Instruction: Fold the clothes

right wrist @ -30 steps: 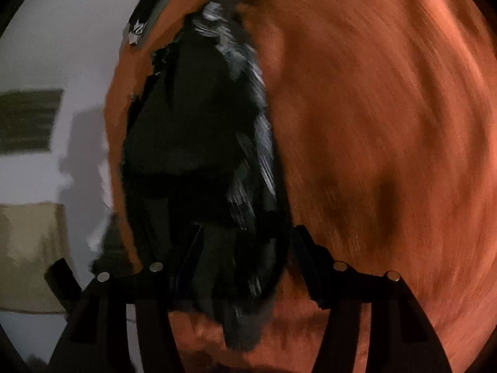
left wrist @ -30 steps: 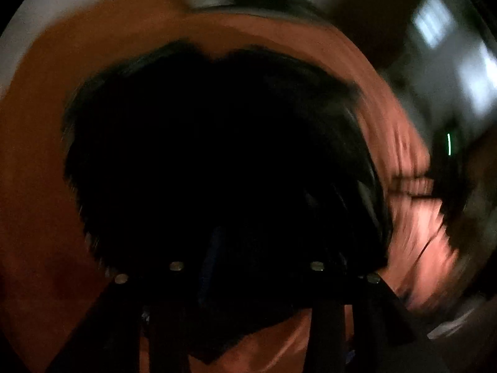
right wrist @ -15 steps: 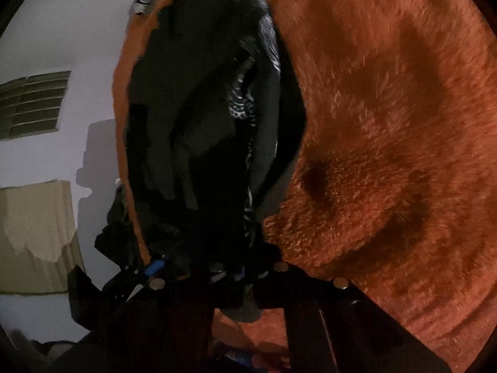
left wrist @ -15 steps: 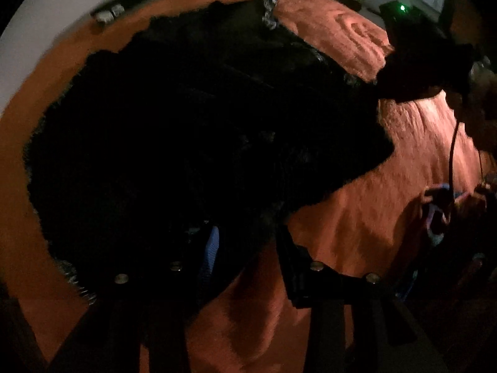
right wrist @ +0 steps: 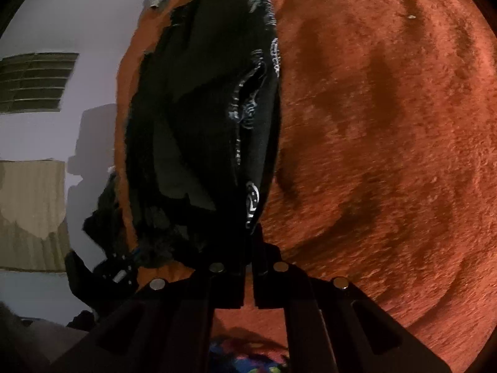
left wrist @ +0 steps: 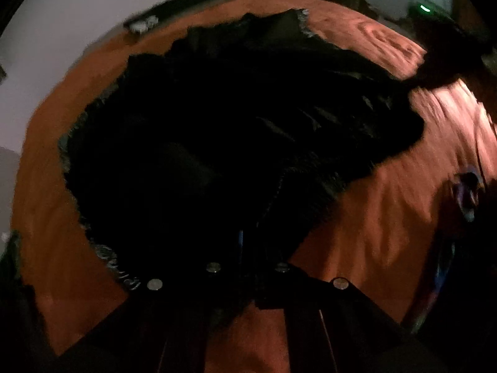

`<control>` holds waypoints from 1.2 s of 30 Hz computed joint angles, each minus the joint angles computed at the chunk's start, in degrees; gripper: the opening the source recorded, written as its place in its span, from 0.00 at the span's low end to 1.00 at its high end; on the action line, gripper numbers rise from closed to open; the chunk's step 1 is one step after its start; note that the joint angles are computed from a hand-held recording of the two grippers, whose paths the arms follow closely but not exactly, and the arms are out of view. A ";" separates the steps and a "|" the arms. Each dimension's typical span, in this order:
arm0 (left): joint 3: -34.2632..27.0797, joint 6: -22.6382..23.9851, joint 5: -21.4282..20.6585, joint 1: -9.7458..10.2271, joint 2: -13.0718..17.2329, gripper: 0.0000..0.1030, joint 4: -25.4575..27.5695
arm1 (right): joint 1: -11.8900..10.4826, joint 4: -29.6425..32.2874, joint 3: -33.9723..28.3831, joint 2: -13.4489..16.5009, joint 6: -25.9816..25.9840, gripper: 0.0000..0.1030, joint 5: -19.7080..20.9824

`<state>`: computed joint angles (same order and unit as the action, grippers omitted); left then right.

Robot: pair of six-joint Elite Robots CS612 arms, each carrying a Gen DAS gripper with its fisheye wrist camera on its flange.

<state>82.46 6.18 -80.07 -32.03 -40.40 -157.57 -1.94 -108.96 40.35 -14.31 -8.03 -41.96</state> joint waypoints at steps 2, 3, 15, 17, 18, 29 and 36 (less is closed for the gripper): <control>2.48 3.25 1.84 -0.35 -0.84 0.05 -1.71 | -0.09 1.82 -0.25 0.19 -1.32 0.06 0.91; 2.59 3.77 1.60 -0.22 -0.97 0.07 -0.84 | -0.11 2.67 -0.39 0.29 -1.95 0.06 1.16; -3.53 0.02 -12.10 0.45 -0.63 0.45 -6.18 | 0.56 3.16 -1.84 1.47 1.33 0.09 -0.52; -5.49 1.82 -13.97 -0.23 0.64 0.49 -5.81 | 0.28 0.56 -0.90 1.22 4.26 0.04 0.82; -6.53 3.54 -13.59 -1.07 1.47 0.49 -4.44 | 0.11 -0.93 -0.39 1.07 5.90 0.03 1.58; -1.25 23.28 7.00 -8.70 5.79 0.50 -28.75 | -0.78 -1.83 1.92 0.02 9.40 0.03 14.61; -0.89 25.75 12.90 -10.26 7.38 0.50 -34.89 | -0.29 -1.10 1.86 -0.72 8.96 0.03 16.65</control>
<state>81.57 31.94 -67.17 -42.29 -33.02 -192.47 -2.23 -110.05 42.21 -15.03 0.94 -25.31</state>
